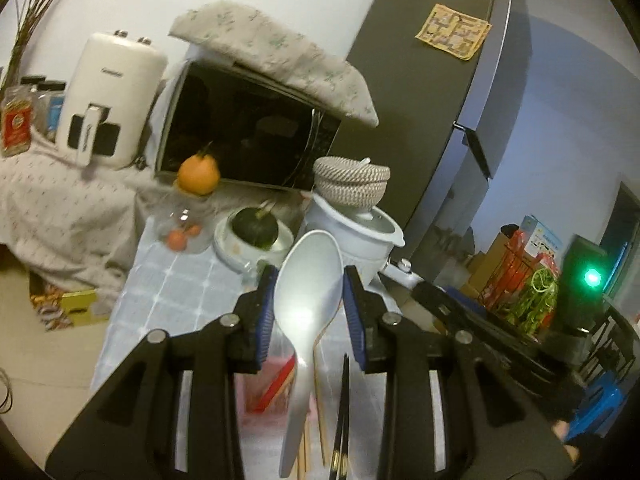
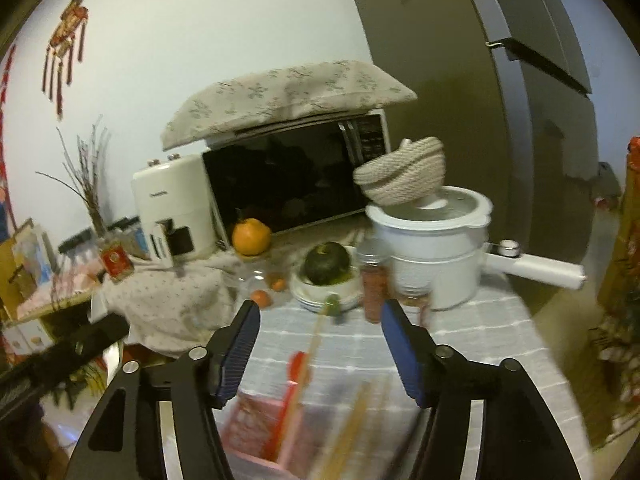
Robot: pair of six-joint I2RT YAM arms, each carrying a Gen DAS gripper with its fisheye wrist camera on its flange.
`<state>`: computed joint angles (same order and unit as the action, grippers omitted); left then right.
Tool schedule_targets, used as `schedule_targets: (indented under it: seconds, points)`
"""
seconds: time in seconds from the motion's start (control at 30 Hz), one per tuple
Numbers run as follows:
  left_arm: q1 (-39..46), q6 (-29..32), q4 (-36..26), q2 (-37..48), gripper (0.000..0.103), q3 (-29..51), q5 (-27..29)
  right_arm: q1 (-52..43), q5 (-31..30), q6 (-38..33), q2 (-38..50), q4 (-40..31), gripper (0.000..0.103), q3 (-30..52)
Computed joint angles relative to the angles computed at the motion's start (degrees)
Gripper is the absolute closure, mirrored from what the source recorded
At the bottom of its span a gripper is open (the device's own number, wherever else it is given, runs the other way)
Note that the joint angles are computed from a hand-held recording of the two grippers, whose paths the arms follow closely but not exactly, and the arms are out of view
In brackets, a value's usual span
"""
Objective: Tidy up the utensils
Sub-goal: 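Lower both spoons into the pink basket and open both tools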
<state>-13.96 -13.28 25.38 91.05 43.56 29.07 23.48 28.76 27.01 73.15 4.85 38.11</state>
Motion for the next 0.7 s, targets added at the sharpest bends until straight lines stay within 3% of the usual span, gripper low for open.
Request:
schedule_targets:
  seconds: [0.1,0.23,0.4,0.7]
  points:
    - [-1.9,-0.3,3.5,4.3,0.069,2.0,-2.8,-2.4,-1.6,0.3,-4.0,-3.0,0.033,-2.5]
    - [-3.8,0.5,8.0,10.0,0.069,3.7,-6.0,-6.6,-4.3,0.6,-6.8,-1.4,0.032,-7.7]
    - [-5.2,-1.2,12.4,15.6,0.069,5.8,-7.4,-12.1,-9.3,1.4,-5.2,-1.7,0.032,-8.5]
    - [-6.8,-0.2,17.7,21.4,0.069,7.0,-11.7,-13.1,-10.3,-2.3,-4.6,0.4,0.032,-8.8]
